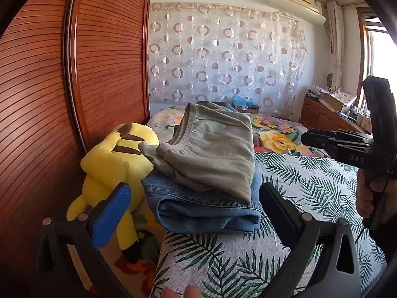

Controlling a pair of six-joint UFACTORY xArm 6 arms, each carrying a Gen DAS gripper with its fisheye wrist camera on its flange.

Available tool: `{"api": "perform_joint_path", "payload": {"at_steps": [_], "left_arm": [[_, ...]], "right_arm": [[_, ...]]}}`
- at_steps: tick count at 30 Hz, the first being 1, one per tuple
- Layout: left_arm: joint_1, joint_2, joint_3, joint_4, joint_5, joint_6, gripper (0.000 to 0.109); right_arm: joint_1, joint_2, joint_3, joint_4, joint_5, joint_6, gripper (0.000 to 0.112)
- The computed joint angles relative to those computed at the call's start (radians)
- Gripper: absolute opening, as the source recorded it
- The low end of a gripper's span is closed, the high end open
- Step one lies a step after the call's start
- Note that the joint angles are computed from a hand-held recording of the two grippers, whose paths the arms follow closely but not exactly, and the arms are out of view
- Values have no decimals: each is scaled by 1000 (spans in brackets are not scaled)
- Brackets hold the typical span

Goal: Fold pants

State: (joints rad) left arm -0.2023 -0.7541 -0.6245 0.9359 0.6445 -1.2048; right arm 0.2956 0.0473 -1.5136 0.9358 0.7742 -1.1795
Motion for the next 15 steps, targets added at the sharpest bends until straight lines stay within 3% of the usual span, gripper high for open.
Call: {"api": "perform_joint_path", "payload": {"at_steps": [10, 15], "left_arm": [[-35, 5, -2, -51, -8, 38, 103], [-96, 16, -16, -9, 27, 17, 103]], "right_arm": [[-15, -78, 95, 32, 0, -30, 36], [-29, -152, 187, 58, -29, -48, 67]]}}
